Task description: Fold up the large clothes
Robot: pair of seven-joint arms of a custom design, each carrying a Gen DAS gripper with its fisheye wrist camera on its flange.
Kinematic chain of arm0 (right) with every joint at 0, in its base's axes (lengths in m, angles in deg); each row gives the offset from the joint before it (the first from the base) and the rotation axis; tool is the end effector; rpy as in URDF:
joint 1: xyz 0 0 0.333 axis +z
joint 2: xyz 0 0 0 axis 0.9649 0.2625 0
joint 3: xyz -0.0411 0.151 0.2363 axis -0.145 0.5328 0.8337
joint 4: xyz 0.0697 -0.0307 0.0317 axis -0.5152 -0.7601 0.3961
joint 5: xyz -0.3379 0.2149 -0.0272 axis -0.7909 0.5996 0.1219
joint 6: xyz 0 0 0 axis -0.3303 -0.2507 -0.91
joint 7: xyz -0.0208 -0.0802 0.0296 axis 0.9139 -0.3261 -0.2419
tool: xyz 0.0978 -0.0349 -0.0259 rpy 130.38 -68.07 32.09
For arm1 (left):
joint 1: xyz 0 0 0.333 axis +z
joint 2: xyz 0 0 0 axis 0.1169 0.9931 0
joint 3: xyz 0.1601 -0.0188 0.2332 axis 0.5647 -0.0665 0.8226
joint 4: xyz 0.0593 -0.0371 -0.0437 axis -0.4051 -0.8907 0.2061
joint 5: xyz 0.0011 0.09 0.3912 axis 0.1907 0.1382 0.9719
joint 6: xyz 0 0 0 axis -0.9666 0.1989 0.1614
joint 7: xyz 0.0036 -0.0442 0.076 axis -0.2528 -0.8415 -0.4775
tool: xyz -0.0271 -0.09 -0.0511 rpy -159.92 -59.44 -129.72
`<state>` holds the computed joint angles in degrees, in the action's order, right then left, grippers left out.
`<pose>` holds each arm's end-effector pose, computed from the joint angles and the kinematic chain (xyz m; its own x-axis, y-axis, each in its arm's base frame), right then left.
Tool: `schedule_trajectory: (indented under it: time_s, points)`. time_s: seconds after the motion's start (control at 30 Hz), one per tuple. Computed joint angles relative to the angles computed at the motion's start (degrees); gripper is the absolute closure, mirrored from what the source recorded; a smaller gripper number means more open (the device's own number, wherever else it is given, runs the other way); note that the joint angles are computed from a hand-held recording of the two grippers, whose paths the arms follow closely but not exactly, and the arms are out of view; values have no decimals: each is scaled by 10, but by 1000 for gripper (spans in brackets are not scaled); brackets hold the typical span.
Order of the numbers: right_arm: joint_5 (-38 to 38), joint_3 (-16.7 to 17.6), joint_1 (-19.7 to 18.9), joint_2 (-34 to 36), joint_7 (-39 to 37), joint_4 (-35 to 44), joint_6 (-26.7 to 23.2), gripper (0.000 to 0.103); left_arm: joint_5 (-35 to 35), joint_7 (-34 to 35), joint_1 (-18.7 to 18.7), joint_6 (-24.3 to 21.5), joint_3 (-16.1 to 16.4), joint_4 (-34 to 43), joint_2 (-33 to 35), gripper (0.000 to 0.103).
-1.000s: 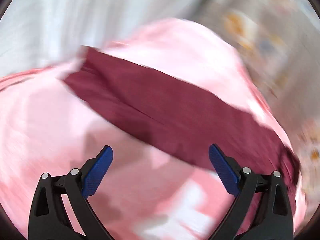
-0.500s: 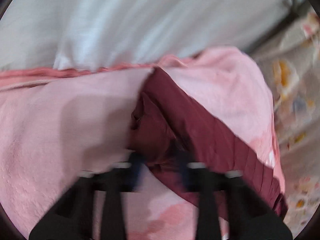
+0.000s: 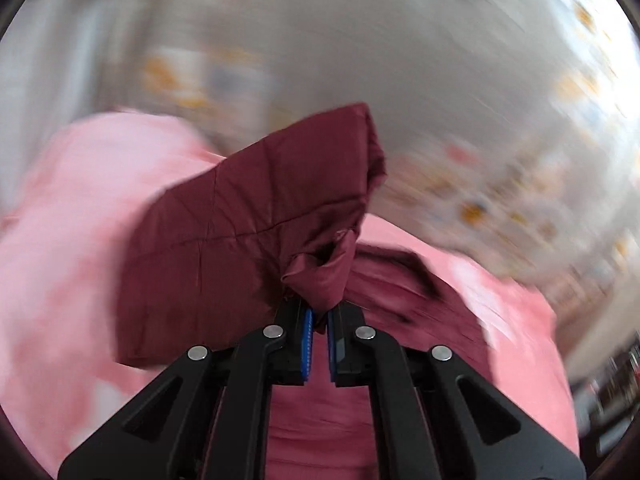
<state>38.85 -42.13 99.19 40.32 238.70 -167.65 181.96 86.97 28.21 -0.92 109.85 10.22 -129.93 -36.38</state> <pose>0.5386 0.3337 0.4737 0.1845 -0.9820 -0.0404 -0.5907 -0.0780 -0.8031 0.5766 -0.2065 0.6357 0.0019 -0.9238 0.3828 -0.5532 -0.3199 -0.7692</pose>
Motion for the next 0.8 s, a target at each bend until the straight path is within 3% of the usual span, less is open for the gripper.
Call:
schedule_trajectory:
  time_s: [0.13, 0.2, 0.23, 0.27, 0.4, 0.5, 0.63, 0.73, 0.77, 0.8]
  points:
    - [-52, -4, -20, -75, 52, -85, 0, 32, -105, 80, -51, -16, -35, 80, 101, 93]
    - [-35, -1, -42, -113, 53, -131, 13, 31, -152, 99, -66, -25, -41, 98, 132, 67]
    - [-12, -1, -51, -123, 42, -147, 25, 31, -178, 108, -70, -19, -44, 99, 142, 44]
    - [34, -8, -57, -136, 12, -169, 47, 31, -199, 114, -74, -1, -43, 85, 138, 34]
    - [256, -52, -28, -150, -155, -201, 99, 30, -281, 163, -64, 75, -40, 1, 87, 25]
    - [386, -72, 3, -119, -267, -162, 109, 30, -266, 116, -61, 104, -12, -50, 46, 21]
    - [474, -47, -3, -50, -345, -74, 88, 30, -290, 57, -24, 108, 14, -124, -2, 21]
    - [599, 9, -42, 16, -434, 6, 50, 30, -390, 98, -16, 121, 26, -162, -21, 22]
    - [607, 16, -46, 32, -435, 26, 35, 31, -417, 113, -15, 124, 30, -175, -28, 23]
    - [593, 18, -47, 58, -413, 59, 9, 37, -415, 109, -8, 125, 29, -184, -32, 23]
